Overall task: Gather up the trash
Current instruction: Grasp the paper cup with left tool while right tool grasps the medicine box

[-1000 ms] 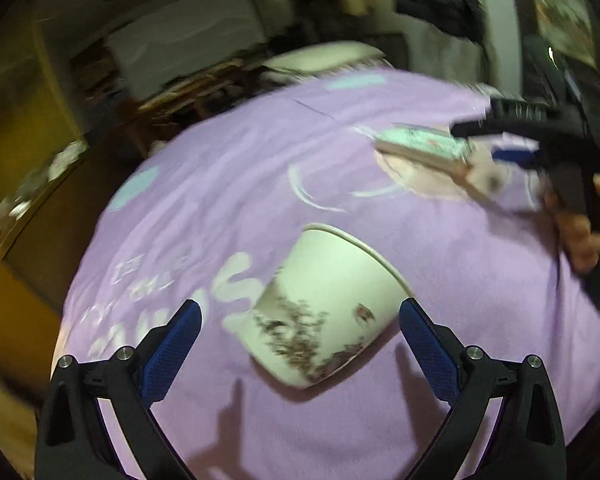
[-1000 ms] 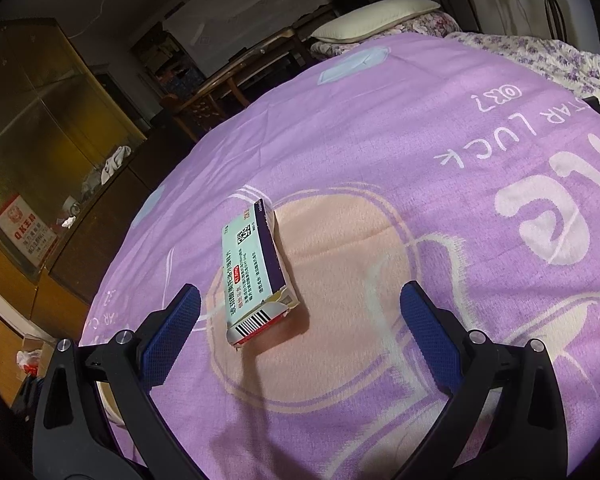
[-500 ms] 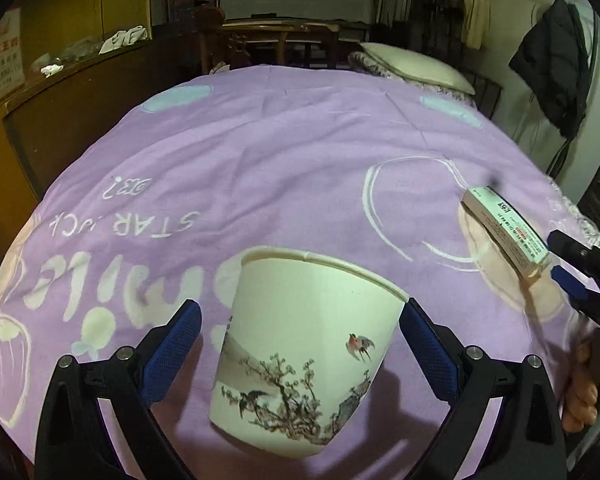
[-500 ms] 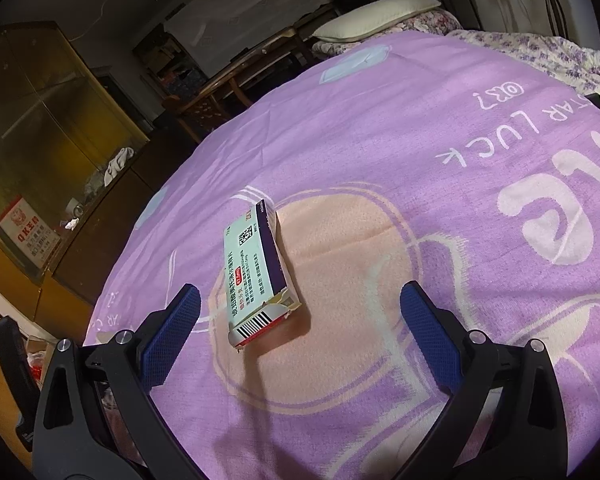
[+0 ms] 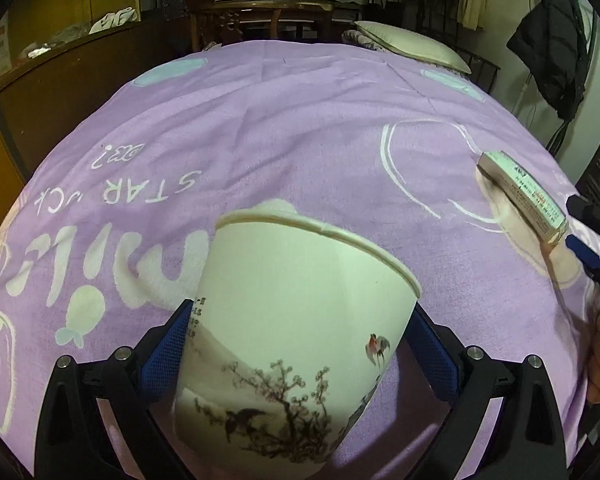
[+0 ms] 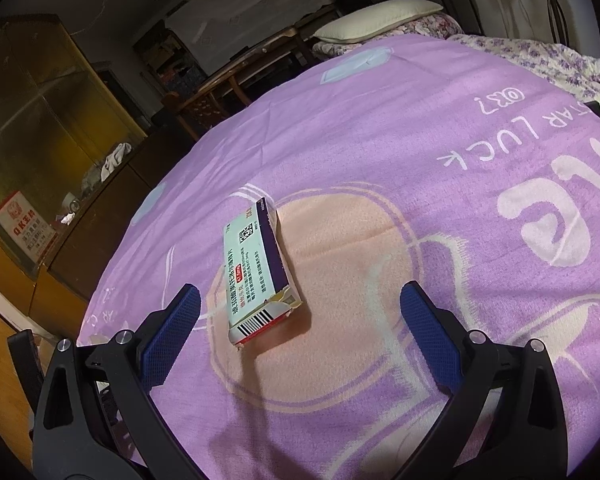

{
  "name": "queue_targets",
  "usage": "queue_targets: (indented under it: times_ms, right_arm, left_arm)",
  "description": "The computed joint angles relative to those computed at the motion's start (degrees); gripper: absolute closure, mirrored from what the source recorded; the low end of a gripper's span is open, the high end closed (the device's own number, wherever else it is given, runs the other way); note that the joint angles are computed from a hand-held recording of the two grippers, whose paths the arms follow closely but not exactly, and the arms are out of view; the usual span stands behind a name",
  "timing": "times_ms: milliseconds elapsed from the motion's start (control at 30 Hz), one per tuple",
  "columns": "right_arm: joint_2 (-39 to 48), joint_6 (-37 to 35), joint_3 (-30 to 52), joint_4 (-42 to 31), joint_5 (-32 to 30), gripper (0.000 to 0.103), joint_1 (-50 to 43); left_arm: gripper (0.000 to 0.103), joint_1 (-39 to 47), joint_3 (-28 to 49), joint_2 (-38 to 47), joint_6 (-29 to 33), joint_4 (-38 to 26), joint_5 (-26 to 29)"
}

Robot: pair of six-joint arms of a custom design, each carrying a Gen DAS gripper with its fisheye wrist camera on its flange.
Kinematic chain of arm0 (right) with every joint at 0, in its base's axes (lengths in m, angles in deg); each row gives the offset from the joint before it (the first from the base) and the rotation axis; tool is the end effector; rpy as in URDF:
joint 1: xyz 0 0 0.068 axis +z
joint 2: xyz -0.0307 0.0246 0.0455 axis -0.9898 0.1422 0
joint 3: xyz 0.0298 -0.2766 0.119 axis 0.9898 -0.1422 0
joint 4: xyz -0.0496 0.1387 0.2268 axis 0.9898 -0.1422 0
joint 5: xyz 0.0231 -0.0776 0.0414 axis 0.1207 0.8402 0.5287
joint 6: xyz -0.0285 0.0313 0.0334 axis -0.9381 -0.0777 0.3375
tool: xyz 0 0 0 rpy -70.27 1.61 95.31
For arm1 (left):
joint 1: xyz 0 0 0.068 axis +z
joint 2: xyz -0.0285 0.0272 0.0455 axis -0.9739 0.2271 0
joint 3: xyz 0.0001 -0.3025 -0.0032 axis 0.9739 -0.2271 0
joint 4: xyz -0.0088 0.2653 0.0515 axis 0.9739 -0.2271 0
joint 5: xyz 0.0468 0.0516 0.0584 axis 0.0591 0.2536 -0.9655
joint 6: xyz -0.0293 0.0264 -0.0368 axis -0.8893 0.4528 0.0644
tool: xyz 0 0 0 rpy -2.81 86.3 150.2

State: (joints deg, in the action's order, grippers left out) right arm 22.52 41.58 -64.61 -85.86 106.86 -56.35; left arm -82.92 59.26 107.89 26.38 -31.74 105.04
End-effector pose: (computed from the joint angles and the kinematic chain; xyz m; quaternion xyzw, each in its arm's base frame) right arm 0.1121 0.0279 0.1292 0.4911 0.7453 0.0425 0.4489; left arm 0.3557 -0.0551 0.1411 0.4258 0.8453 -0.1744 0.2716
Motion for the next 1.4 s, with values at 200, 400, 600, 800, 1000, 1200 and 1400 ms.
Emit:
queue_targets:
  times_ms: [200,400,600,800,1000,1200,1400]
  right_arm:
    - [5.49,-0.54,3.0,-1.37,-0.01,0.007,0.13]
    - [16.87,-10.89,11.13,-2.91,-1.02,0.007,-2.21]
    - [28.26,-17.57,19.64,-6.96,1.85,0.007,-5.08]
    - [27.56,-17.81,18.74,-6.18,-2.99,0.007,-9.51]
    - [28.22,-17.08,19.44,-7.37,-0.27,0.007,-6.83]
    - [28.44,-17.39,19.48,-6.48,-0.21,0.013,-6.67]
    - [28.62,-19.5,18.75,-4.08,-3.06,0.053,-8.46]
  left_arm:
    - [0.006,3.11,3.11,1.75,-0.81,-3.97,5.73]
    - [0.006,5.99,4.98,2.77,0.11,-8.11,10.78]
    - [0.006,6.32,4.98,2.74,0.48,-8.77,11.75]
    - [0.006,7.38,5.64,3.5,-1.34,-8.86,13.25]
    - [0.006,7.45,4.69,2.74,-2.02,-7.53,12.5]
    - [0.006,6.78,4.3,2.47,-2.16,-6.79,10.87]
    - [0.016,7.03,3.23,1.87,-2.7,-5.1,11.18]
